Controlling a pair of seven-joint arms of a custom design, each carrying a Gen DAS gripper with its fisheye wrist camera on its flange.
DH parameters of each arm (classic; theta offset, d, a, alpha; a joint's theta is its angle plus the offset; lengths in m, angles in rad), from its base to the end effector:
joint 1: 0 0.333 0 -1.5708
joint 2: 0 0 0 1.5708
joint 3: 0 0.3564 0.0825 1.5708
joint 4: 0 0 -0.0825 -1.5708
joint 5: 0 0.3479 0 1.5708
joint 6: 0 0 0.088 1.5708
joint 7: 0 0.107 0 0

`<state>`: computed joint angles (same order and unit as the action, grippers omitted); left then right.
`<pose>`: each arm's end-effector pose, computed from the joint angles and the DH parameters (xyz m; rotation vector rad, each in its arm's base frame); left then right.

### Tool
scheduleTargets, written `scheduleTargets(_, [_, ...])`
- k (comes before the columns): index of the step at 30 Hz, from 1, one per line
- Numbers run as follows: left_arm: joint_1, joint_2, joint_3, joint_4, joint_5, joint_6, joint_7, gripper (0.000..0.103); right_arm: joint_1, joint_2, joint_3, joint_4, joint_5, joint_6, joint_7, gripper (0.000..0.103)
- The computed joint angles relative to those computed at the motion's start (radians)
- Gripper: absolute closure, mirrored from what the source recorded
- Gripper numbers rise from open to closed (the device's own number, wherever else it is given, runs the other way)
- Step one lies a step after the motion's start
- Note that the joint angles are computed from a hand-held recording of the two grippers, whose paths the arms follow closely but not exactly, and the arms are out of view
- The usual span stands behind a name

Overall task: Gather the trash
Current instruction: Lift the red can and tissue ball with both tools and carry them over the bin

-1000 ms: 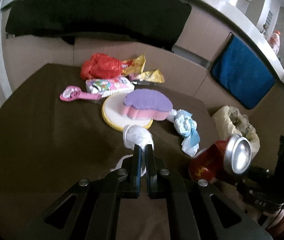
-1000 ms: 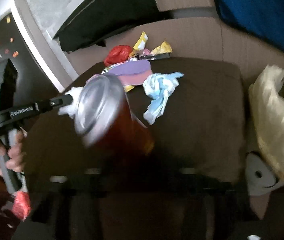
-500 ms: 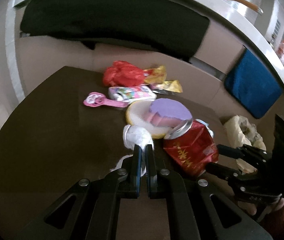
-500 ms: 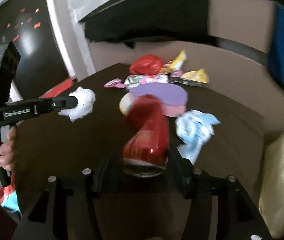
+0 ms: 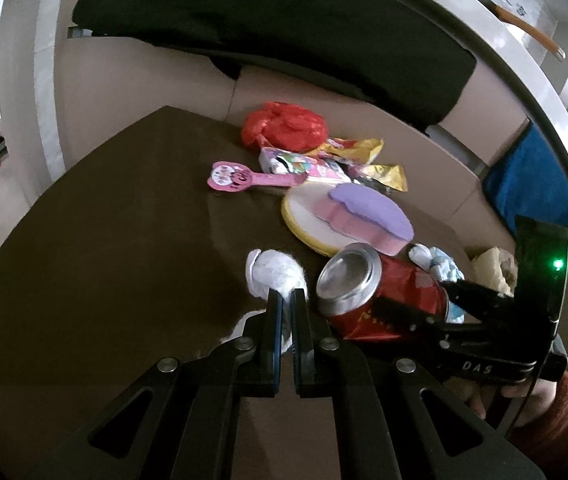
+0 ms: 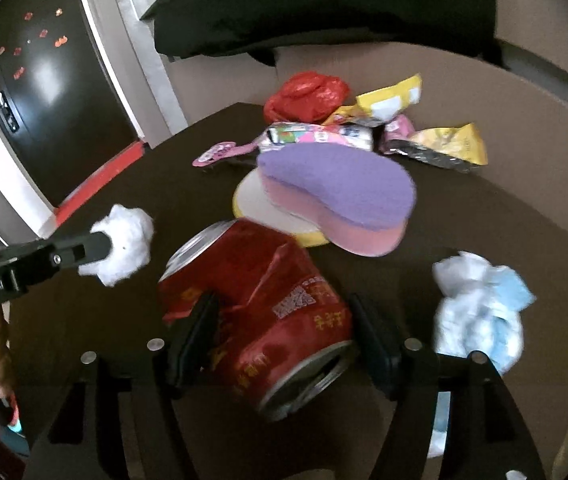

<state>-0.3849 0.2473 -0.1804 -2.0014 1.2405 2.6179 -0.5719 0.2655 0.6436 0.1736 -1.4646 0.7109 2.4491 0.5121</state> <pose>0.4997 -0.3337 0.4276 -2.2425 1.1967 -0.9111 0.6819 0.2856 0.3951 -2.3203 0.7309 0.0091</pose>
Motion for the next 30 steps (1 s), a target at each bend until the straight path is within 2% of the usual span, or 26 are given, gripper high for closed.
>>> scheduleTargets(3, [-0.001, -0.018, 0.004, -0.023, 0.023, -0.002, -0.041, 0.099, -0.014, 0.005, 0.012, 0.007, 0.015, -0.046, -0.002, 0.042])
scheduleTargets(6, [-0.001, -0.033, -0.003, -0.036, 0.036, -0.023, -0.058, 0.099, -0.033, -0.018, 0.026, -0.025, 0.061, -0.019, -0.047, 0.043])
scheduleTargets(9, [-0.008, -0.038, -0.014, -0.027, 0.033, -0.067, -0.042, 0.099, -0.050, -0.057, 0.038, -0.058, 0.118, 0.007, -0.100, 0.044])
scheduleTargets(15, [-0.042, -0.034, -0.036, 0.054, 0.019, -0.203, 0.049, 0.099, -0.044, -0.122, 0.012, -0.083, 0.138, 0.060, -0.112, 0.044])
scheduleTargets(23, [-0.130, 0.056, -0.038, 0.304, 0.063, -0.335, 0.203, 0.099, -0.115, -0.217, 0.010, -0.111, 0.271, 0.104, -0.205, 0.044])
scheduleTargets(28, [-0.211, 0.176, -0.005, 0.527, 0.090, -0.352, 0.312, 0.099, -0.170, -0.256, -0.013, -0.105, 0.368, 0.112, -0.251, 0.044])
scheduleTargets(30, [-0.246, 0.256, 0.010, 0.662, 0.071, -0.360, 0.388, 0.099, -0.198, -0.267, -0.029, -0.099, 0.397, 0.105, -0.258, 0.044])
